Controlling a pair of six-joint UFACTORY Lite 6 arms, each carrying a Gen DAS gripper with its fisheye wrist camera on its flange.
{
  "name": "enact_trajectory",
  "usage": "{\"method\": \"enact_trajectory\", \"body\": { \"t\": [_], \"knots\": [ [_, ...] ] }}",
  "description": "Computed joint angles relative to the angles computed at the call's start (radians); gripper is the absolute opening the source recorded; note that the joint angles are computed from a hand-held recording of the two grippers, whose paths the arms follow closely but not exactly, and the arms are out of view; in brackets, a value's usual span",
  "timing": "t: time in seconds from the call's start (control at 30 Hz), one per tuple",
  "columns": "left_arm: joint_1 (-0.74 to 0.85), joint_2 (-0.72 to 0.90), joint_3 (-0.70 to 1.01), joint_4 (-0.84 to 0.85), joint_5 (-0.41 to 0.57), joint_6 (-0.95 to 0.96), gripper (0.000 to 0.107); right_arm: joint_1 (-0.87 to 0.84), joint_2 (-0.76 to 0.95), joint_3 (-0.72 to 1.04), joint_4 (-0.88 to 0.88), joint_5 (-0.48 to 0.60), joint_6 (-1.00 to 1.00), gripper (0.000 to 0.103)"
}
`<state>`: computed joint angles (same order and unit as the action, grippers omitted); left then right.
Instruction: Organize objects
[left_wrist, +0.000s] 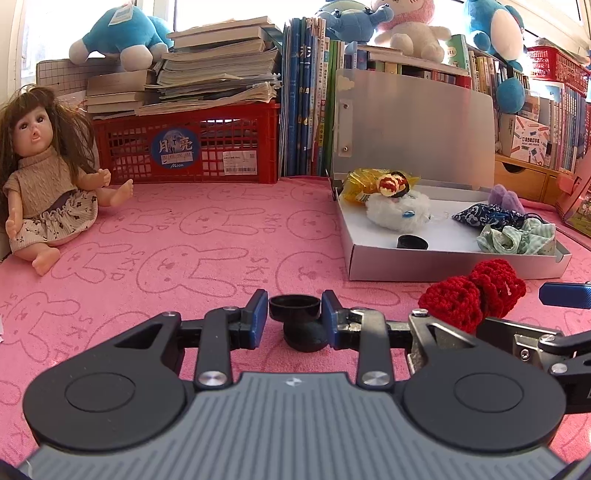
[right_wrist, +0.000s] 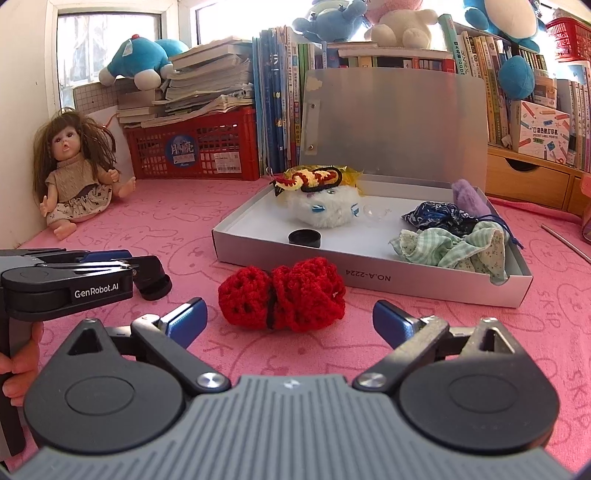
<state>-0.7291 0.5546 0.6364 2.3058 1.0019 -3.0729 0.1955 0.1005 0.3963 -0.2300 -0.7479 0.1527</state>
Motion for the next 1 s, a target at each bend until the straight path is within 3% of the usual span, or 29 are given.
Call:
{"method": "enact_trajectory", "body": {
  "t": [0.23, 0.33, 0.47, 0.83, 1.0],
  "knots": [
    [0.016, 0.028, 0.039, 0.0, -0.028, 0.02, 0.04, 0.014, 0.052, 0.039, 0.024, 0.003, -0.02, 0.101],
    [0.021, 0.03, 0.042, -0.003, -0.035, 0.018, 0.057, 0.021, 0.068, 0.053, 0.041, 0.006, -0.032, 0.102],
    [0.022, 0.023, 0.032, 0.02, -0.04, 0.023, 0.066, 0.024, 0.087, 0.066, 0.044, 0.009, -0.03, 0.102],
    [0.045, 0.033, 0.064, 0.029, -0.111, 0.047, 0.066, 0.023, 0.103, 0.075, 0.045, 0.009, -0.022, 0.102],
    [0.025, 0.046, 0.082, -0.004, -0.106, 0.089, 0.05, 0.016, 0.103, 0.076, 0.038, 0.009, -0.011, 0.102]
  ]
}}
